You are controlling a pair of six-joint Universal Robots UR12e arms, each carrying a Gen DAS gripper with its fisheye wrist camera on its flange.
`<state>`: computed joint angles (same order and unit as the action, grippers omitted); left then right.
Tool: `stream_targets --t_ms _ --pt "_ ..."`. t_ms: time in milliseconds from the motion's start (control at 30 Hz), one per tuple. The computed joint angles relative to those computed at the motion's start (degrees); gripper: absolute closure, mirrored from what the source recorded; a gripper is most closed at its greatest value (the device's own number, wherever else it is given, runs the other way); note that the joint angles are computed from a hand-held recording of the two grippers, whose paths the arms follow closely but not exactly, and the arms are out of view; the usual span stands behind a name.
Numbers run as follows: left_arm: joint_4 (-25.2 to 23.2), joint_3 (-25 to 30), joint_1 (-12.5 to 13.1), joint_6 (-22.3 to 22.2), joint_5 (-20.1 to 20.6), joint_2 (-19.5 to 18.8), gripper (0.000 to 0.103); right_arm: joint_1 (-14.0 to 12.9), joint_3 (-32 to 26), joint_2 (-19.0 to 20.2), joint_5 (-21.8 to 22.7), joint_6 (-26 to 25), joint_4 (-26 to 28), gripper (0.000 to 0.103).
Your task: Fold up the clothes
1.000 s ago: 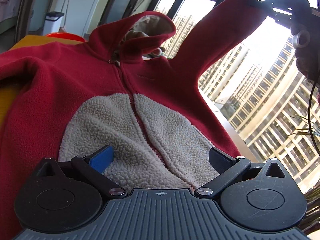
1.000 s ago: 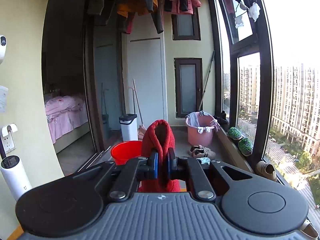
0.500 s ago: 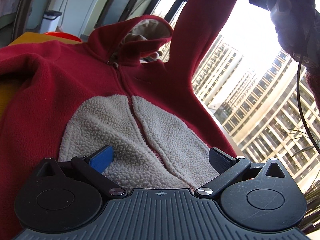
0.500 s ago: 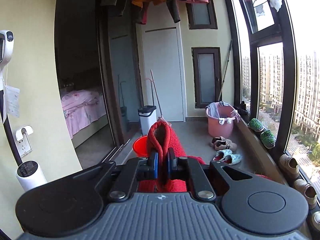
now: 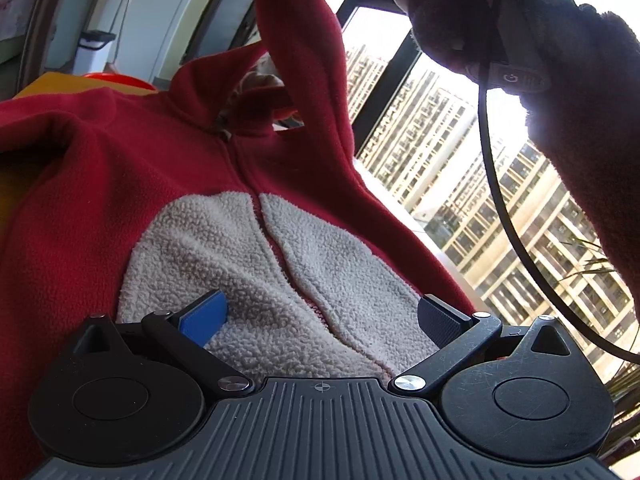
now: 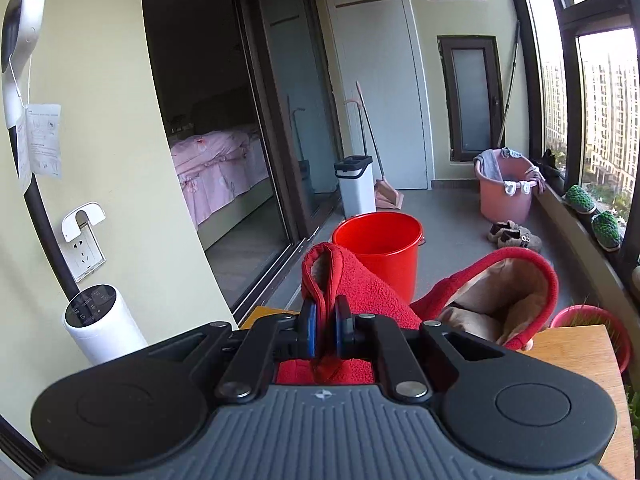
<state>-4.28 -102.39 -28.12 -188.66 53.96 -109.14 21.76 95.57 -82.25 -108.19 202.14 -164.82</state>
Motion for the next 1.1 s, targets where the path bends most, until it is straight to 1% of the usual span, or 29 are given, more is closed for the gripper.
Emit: stream_targets --t_ms 67,133,167,200,233,267,333,400,467,500,567,600,633,667,767,833,867,967,1033,1067,1100 --pt "0.1 -0.1 0.0 0.2 0.0 0.0 0.0 -0.1 -0.7 1.3 1.4 0.2 -0.1 0.085" --pt "0.2 -0.1 0.1 0.3 -0.2 0.0 0.0 -0.7 -0.2 1.7 3.6 1.5 -2.9 0.081" --pt "0.2 -0.1 0.1 0.4 -0.3 -0.1 0.0 -1.1 0.1 1.7 5.0 2.3 -4.1 0.072" --pt "0.3 -0.1 0.1 0.4 -0.5 -0.1 0.0 -1.3 0.7 1.4 6.0 3.0 -5.3 0.066" --pt "0.3 -0.1 0.2 0.5 -0.6 -0.1 0.0 -1.5 1.5 1.1 6.6 3.4 -6.5 0.055" --pt "0.2 0.0 0.2 0.5 -0.7 -0.1 0.0 -1.7 2.3 0.6 7.0 3.4 -7.5 0.049" --pt "-0.1 0.1 0.2 0.4 -0.8 -0.2 0.0 -2.1 4.3 -0.7 7.5 3.5 -8.7 0.045" --pt "-0.8 0.3 0.2 0.5 -0.6 -0.1 0.0 -2.5 6.9 -2.4 7.7 4.1 -9.7 0.04" --pt "-1.6 0.4 0.0 1.0 -0.1 0.0 0.0 -2.9 10.0 -4.3 8.4 4.7 -11.1 0.028" --pt "-2.0 0.5 -0.1 1.3 0.2 0.1 0.0 -3.2 11.9 -5.4 9.3 4.9 -12.4 0.025" --pt "-3.0 0.7 -0.3 2.1 1.0 0.3 0.0 -3.6 15.5 -7.4 11.7 4.5 -15.4 0.015" --pt "-3.4 0.8 -0.4 2.3 1.2 0.4 0.0 -3.8 17.3 -8.3 13.0 4.4 -16.8 0.012" --pt "-3.7 0.9 -0.4 2.3 1.3 0.4 0.0 -4.1 19.2 -9.1 14.8 4.1 -18.8 0.005" --pt "-3.9 1.0 -0.3 1.8 1.2 0.3 0.0 -4.2 20.9 -9.7 16.4 4.0 -20.9 0.001" --pt "-5.1 1.4 0.8 -2.2 -1.5 0.4 0.0 -4.9 25.7 -10.4 21.1 5.0 -28.9 0.0" --pt "-6.4 1.7 2.2 -6.4 -3.8 0.6 0.0 -6.2 28.3 -9.9 25.3 8.0 -34.7 0.0" --pt "-6.7 1.7 2.9 -8.9 -3.5 1.0 0.0 -6.9 29.5 -9.5 27.4 9.6 -37.7 0.0" --pt "-5.2 1.1 5.2 -17.8 0.6 2.2 0.0 -8.4 31.3 -7.6 32.3 13.7 -43.4 0.0" --pt "-3.9 0.6 6.9 -24.2 3.0 2.9 0.001 -8.8 31.9 -6.5 34.1 15.8 -45.4 0.0" --pt "-3.2 0.3 7.8 -28.1 4.0 3.1 0.004 -9.0 32.0 -6.3 34.9 16.3 -46.0 0.0" --pt "-2.3 0.0 8.6 -31.3 4.5 3.2 0.012 -9.1 32.0 -6.1 35.6 16.5 -46.6 0.0"
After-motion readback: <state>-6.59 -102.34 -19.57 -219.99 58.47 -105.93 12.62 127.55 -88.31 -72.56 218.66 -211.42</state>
